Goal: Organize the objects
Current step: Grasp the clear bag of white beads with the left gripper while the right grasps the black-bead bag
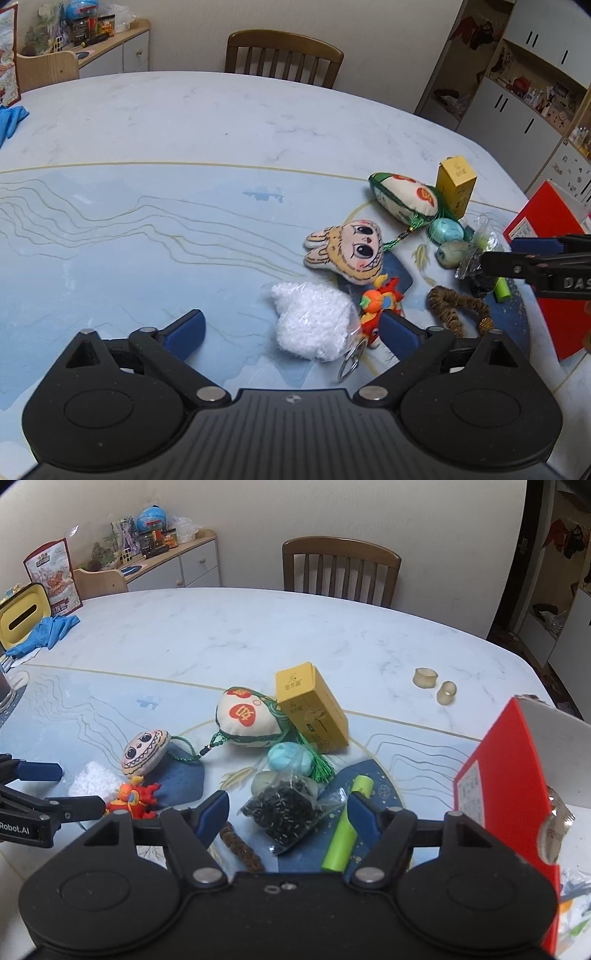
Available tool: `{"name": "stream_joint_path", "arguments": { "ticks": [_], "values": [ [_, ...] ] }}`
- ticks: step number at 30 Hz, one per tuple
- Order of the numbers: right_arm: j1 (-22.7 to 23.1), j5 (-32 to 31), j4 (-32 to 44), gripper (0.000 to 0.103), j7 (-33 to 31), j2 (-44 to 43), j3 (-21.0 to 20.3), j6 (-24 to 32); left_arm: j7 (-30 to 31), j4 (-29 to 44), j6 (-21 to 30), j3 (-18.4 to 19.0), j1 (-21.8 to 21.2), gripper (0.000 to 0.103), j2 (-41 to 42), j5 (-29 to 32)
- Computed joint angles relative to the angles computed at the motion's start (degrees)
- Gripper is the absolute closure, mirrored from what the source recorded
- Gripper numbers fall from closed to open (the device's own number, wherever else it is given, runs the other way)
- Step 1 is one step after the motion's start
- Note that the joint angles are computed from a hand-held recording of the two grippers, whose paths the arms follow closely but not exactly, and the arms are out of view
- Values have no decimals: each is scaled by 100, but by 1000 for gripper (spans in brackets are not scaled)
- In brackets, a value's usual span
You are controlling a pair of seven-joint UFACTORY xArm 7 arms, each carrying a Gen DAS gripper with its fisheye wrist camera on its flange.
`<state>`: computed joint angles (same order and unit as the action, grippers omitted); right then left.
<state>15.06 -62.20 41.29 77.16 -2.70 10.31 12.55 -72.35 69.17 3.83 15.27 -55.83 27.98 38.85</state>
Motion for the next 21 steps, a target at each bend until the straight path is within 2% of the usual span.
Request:
{"name": "stream_joint_path", "arguments": {
  "ticks": [6,9,11,13,18,19,21],
  "values": [
    [90,37,182,42,-75,228,-66,71,260,97,14,-184,155,14,46,-111],
    [136,-23,224,47,-14,274,-121,105,431,149,56,-271,209,27,64,-205],
    [160,-52,245,50,16,296,-150,129,586,139,6,-401,322,40,53,-303],
    [180,-142,246,52,88,298,-171,127,756,127,-25,-494,385,45,46,-431],
    [210,-400,249,66,318,260,-172,194,897,182,67,-367,210,57,73,-559],
    [203,-428,243,72,331,251,-176,172,907,178,59,-376,220,58,71,-583],
    [200,-422,241,74,322,230,-167,162,941,187,90,-388,223,59,64,-620]
  ]
}}
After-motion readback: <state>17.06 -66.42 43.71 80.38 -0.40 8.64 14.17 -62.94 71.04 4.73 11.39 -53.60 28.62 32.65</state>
